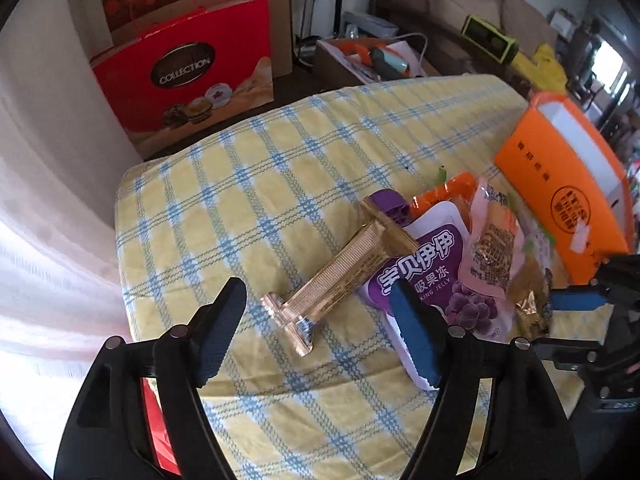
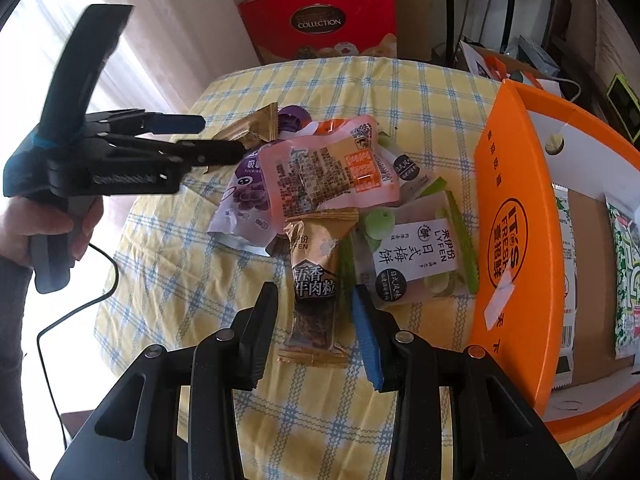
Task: Organize objects
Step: 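Grasp the gold snack bar with the left tool while the right tool grasps the gold jerky packet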
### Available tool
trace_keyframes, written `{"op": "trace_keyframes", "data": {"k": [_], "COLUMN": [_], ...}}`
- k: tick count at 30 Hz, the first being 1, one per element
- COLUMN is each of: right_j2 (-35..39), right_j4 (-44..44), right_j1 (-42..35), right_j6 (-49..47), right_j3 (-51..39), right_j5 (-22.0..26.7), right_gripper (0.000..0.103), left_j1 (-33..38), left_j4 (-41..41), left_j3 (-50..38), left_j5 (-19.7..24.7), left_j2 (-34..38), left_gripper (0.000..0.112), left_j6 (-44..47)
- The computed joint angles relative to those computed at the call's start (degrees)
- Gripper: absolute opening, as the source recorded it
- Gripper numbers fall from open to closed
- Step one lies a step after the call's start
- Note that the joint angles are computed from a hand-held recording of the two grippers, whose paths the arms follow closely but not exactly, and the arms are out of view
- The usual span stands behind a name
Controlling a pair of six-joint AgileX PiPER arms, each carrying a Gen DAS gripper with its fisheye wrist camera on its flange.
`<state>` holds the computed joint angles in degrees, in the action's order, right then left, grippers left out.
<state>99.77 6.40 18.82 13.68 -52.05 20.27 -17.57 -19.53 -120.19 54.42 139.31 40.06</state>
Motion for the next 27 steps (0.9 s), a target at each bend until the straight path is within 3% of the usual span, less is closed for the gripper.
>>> {"op": "trace_keyframes", "data": {"k": [4,9,12,13,14,17,19,27], "right_j2": [0.7,1.4,2.1,2.0,1.9,1.4,1.1,-1.5], "right_j4": [-0.8,1.5,8.0,9.7,11.4,19.7,19.0,18.3], "right_j1": [0.2,0.1,-1.2,-1.5,-1.8,-2.9,-2.7,-2.5], "right_j6": [0.9,-0.8,-6.9,-8.4,-10.1,-18.7,-18.1,-17.3], "right_j3": [-0.5,-0.2,-0.3,0.0,0.2,1.1,1.1,1.6], "right_j5": [0.0,-0.6,-0.5,-0.7,-0.8,-0.8,-0.7,-1.0], "right_gripper": [0.038,0.029,0.022,0.022,0.022,0.021,0.02,0.02], "left_j1": [-0.9,-1.5,-0.7,-0.5,-0.7,-1.1,-0.9,1.2], "left_j4": [0.2,0.5,-2.5,-3.3,-3.0,-1.1,-0.3,-5.9], "left_j3": [0.7,-4.3,-9.4,-8.6,-5.6,-0.2,3.3,15.6], "left_j5": [-1.5,2.5,8.8,9.0,6.9,2.9,-0.3,-6.3], "left_j2": [-0.5,1.9,4.4,3.8,2.2,-0.6,-2.4,-9.0], "left_gripper": [0.071,0.07,0.047,0.039,0.029,0.019,0.017,0.017], "left_j6": [0.7,1.0,1.7,2.7,3.9,4.7,3.3,1.4]}}
